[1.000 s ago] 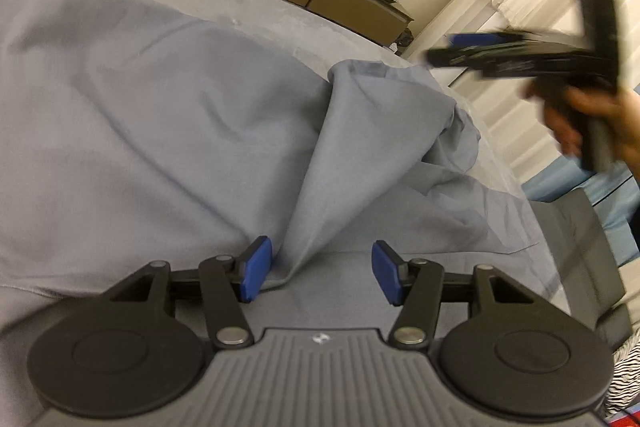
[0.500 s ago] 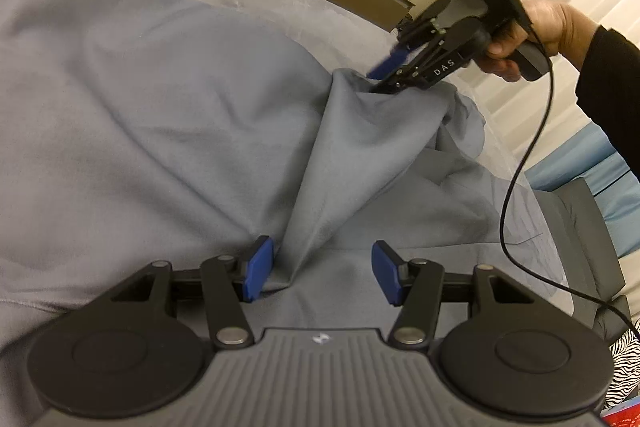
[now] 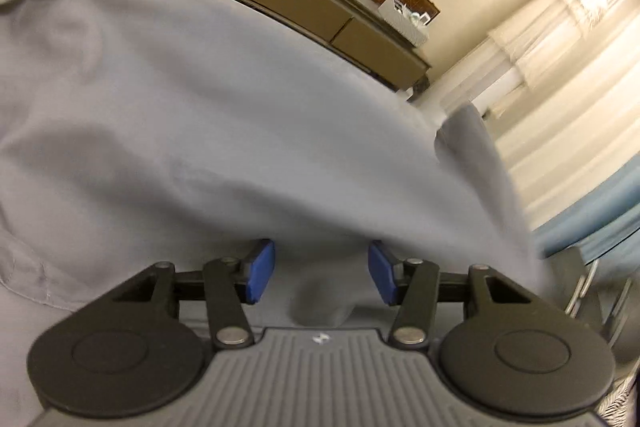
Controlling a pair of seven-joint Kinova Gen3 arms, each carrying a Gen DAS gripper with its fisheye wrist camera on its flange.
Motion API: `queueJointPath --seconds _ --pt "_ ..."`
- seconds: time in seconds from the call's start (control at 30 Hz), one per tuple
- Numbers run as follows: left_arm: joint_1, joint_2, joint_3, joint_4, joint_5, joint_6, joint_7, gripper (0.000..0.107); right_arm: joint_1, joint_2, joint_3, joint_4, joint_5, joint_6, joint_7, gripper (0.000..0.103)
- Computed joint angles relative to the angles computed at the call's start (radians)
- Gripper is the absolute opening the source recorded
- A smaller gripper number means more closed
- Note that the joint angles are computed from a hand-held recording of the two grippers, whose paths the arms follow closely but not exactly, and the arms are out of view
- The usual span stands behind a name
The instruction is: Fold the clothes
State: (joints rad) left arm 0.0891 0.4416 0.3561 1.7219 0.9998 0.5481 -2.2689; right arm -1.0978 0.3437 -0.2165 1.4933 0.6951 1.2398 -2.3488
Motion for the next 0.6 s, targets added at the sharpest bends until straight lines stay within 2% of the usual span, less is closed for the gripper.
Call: queueJointPath --seconds 0.07,0.13,0.17,0.2,0.27,0.33,0.4,0.43,0.53,0.57,0.6 --pt "0.002 0.0 -0.001 0.003 0.001 0.014 0.01 0.052 -0.093 0.037 0.054 0.033 -0.052 -0.008 -0.081 0.004" --pt "0.028 -0.008 -0.018 0.009 -0.025 -0.006 0.044 0.052 -0.171 0.018 0.126 0.042 -0.056 -0.011 -0.163 0.011" --pt "0.039 -0.012 -0.025 0.012 -0.04 -0.016 0.064 0.052 -0.189 0.006 0.134 0.054 -0.041 -0.015 -0.203 0.018" --pt "0.04 -0.017 -0.025 0.018 -0.043 -0.028 0.075 0.052 -0.198 -0.002 0.124 0.058 -0.009 -0.008 -0.244 0.036" --pt "0.031 -0.029 -0.02 0.032 -0.036 -0.053 0.088 0.052 -0.201 -0.047 0.108 0.05 0.072 0.011 -0.325 0.058" --pt "0.022 -0.035 -0.019 0.033 -0.034 -0.064 0.11 0.053 -0.2 -0.054 0.095 0.015 0.153 0.047 -0.402 0.063" --pt "0.018 -0.033 -0.023 0.027 -0.04 -0.065 0.141 0.054 -0.144 -0.01 0.094 -0.038 0.21 0.105 -0.463 0.081" --pt "0.022 -0.031 -0.029 0.022 -0.051 -0.066 0.163 0.054 -0.098 0.021 0.089 -0.077 0.213 0.134 -0.477 0.084" --pt "0.037 -0.012 -0.047 -0.006 -0.118 -0.04 0.233 0.056 0.041 0.117 0.12 -0.153 0.132 0.131 -0.475 0.083" --pt "0.042 -0.001 -0.052 -0.02 -0.144 -0.023 0.257 0.056 0.088 0.151 0.132 -0.175 0.091 0.122 -0.464 0.073" --pt "0.047 0.011 -0.054 -0.036 -0.169 -0.006 0.278 0.056 0.134 0.173 0.127 -0.181 0.05 0.122 -0.449 0.043"
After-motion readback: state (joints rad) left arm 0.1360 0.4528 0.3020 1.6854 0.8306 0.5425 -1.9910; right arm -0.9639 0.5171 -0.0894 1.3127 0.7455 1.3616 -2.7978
